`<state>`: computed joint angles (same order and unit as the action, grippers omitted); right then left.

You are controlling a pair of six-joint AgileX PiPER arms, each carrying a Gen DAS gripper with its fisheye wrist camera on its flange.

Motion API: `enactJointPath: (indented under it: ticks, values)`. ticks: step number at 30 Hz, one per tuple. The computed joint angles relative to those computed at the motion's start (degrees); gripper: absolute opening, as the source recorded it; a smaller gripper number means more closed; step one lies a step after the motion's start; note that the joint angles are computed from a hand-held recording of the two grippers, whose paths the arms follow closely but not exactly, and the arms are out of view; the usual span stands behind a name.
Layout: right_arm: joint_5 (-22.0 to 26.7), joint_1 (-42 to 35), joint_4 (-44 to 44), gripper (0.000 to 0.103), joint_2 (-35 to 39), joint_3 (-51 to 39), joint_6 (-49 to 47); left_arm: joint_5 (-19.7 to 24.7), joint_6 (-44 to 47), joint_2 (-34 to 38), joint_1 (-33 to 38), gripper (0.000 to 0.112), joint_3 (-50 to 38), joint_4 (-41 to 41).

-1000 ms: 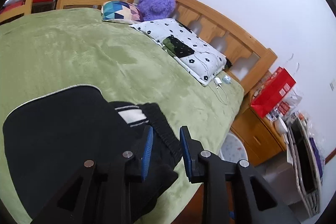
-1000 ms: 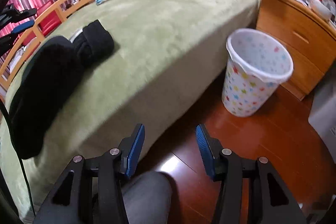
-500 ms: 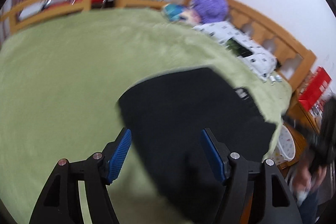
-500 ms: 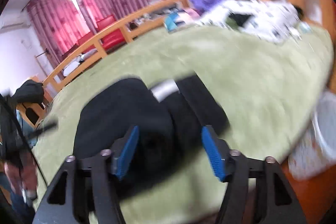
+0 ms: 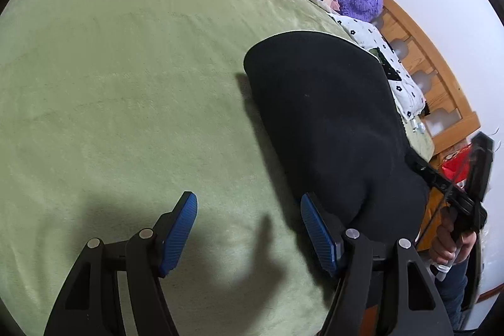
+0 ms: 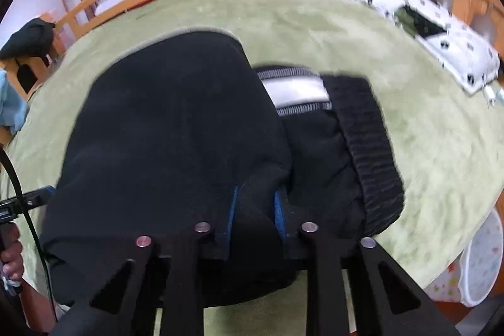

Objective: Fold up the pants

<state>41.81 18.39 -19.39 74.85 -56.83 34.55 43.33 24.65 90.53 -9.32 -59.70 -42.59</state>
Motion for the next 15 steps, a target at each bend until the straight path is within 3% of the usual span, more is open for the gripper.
enactJointPath:
  ticks: [3, 6, 11, 12, 15]
  values:
    - [-1.15, 1.70, -7.08, 0.016, -4.43, 1.10, 7.11, -0.22, 2.03, -0.85, 0.14, 0.067, 0.73, -2.66]
    - [0.02, 0.29, -9.61, 0.016, -5.53, -0.93, 7.99, 0.85, 1.70, -1.35, -0.08, 0.067, 0.24, -1.96]
    - [-1.48, -9.45, -5.30, 0.017, -9.74, 2.07, 4.10, 0.63, 3.71, -3.70, -0.57, 0.067, 0.97, -3.55]
    - [-2.84, -11.87, -3.34, 0.019, -8.73, 3.81, 2.05, 0.92, 4.23, -3.34, -0.80, 0.067, 0.69, -4.78]
    - [-7.75, -15.28, -2.19, 0.040, -4.36, 9.60, 2.78, 2.03, 5.27, -1.21, -2.49, 0.067, -1.12, -7.74]
